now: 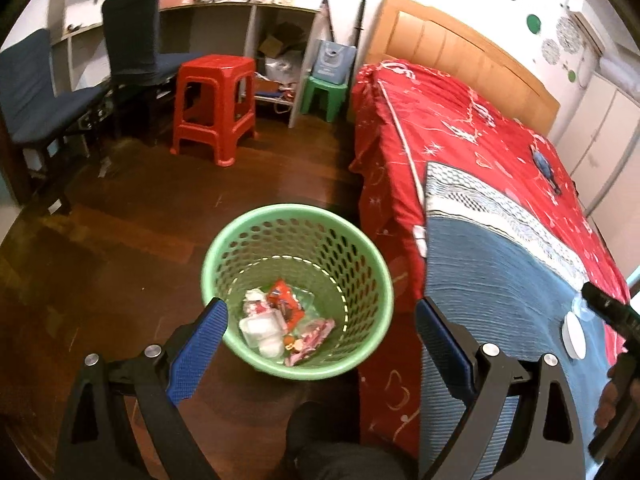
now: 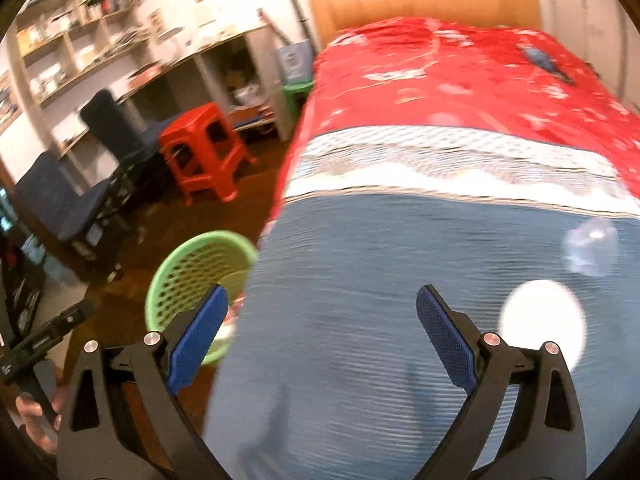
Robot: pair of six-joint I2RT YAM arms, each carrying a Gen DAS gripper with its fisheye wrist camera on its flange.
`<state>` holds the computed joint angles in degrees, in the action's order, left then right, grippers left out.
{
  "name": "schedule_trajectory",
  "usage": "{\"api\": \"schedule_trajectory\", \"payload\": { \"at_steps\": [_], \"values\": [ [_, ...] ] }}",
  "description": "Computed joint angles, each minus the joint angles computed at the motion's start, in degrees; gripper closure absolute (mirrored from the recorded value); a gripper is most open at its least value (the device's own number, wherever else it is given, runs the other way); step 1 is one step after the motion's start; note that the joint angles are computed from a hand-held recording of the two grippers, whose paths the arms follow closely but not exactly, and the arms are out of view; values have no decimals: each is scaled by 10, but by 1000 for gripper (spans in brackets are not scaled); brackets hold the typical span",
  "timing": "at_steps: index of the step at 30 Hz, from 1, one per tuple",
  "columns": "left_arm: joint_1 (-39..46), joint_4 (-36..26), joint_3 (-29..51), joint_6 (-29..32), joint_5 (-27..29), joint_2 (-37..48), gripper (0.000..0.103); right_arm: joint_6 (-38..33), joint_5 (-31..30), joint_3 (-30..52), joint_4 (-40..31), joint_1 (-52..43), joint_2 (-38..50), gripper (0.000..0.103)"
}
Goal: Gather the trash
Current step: 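Move the right tool back to the bed and grasp the clear plastic cup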
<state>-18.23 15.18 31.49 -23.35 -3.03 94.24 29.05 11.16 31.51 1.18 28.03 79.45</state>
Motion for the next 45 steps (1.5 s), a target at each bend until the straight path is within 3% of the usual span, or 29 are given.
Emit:
{"api": "schedule_trajectory", "payload": {
  "at_steps": [6, 10, 19, 33, 40, 45],
  "values": [
    [-39, -17, 28, -9, -14, 17, 12, -60, -24, -47, -34, -149, -90, 9],
    [-61, -31, 48, -13, -26, 29, 12, -109, -68, -56, -35, -259, -97, 9],
    [-122, -71, 115, -22, -54, 78, 12, -245, -175, -33, 35, -466, 51, 15],
    [-187, -119, 211, -24, -66, 144, 12, -278, -207, 37, 87, -505, 215, 23],
    [-227, -137, 259, -17, -60, 182, 12, -270, -235, 51, 89, -516, 239, 40],
    [-257, -152, 302, -13, -53, 209, 12, -271, -254, 41, 87, -524, 221, 58]
  ]
}}
